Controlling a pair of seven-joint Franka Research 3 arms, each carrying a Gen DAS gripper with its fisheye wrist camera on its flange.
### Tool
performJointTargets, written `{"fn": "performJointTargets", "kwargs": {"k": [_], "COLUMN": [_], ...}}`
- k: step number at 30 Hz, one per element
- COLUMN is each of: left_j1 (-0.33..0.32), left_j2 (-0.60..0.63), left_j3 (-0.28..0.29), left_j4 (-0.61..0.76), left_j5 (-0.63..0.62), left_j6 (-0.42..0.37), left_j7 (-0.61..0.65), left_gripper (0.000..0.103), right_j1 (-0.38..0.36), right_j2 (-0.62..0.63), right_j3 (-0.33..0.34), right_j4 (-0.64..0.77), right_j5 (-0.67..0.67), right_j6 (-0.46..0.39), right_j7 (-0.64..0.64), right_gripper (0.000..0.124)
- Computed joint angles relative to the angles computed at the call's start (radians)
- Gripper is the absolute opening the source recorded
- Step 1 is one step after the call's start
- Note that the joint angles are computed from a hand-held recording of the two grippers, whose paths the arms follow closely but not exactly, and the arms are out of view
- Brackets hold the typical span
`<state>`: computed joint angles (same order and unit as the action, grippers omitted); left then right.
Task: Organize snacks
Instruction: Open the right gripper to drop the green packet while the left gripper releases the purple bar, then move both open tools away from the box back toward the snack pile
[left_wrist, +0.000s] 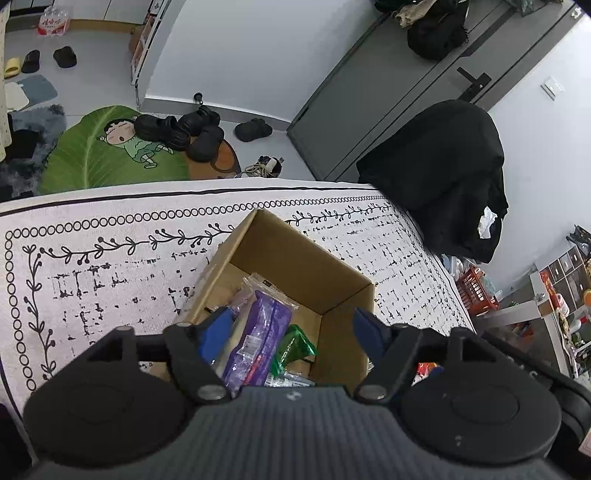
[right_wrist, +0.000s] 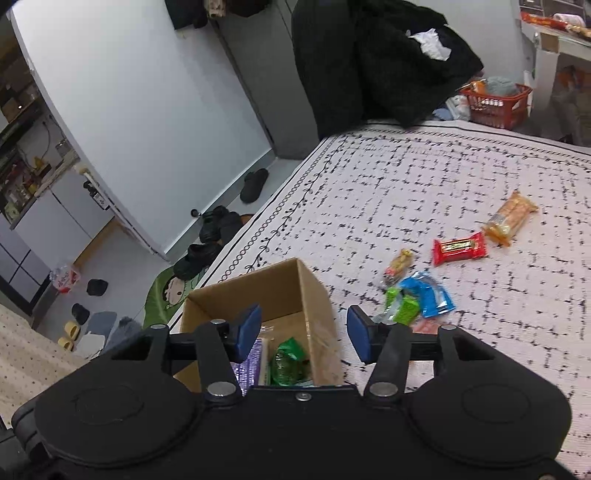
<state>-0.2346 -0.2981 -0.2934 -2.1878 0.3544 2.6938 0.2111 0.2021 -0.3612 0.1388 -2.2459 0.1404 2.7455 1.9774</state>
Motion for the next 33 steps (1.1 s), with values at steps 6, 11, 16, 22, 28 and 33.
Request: {"fn": "performJointTargets", "kwargs": {"k": [6, 11, 16, 22, 28, 33], "left_j1": [-0.011, -0.008, -0.014, -0.004, -0.029, -0.041], "left_j2": [0.0, -0.005, 0.001, 0.009, 0.03, 0.059], "left_j3": [-0.002, -0.016, -0.025, -0.055, -0.056, -0.069], "left_j4": [0.012, 0.023, 0.03, 0.051, 0.083, 0.126], "left_j5": [0.0, 0.024, 0.045, 0.111, 0.126, 0.159], "left_j6": [-0.005, -0.006, 0.024, 0.042, 0.02, -0.002], "left_j7": [0.021, 0.025, 0.026, 0.0, 0.026, 0.03], "left_gripper": [0.084, 0.101, 0.103, 0.103, 0.103, 0.103], "right_j1": [-0.034, -0.057, -0.075, -0.093, -0.099, -0.101], "right_j2": [-0.052, -0.095, -0.131, -0.172, -0.2, -0.221], "right_j3": [0.005, 0.002, -0.011, -0.031, -0.063, -0.094], "right_j4": [-0.032, -0.063, -0.093, -0.141, -0.182, -0.218], "right_j5": [-0.03, -0.04, -0.031, -0.014, 0.027, 0.075], "right_j6": [-0.008, -0.003, -0.001, 0.012, 0.029, 0.062], "right_j7": [0.022, 0.026, 0.014, -0.027, -0.084, -0.131], "right_gripper": [0.068, 0.079, 0.087, 0.093, 0.098, 0.103]}}
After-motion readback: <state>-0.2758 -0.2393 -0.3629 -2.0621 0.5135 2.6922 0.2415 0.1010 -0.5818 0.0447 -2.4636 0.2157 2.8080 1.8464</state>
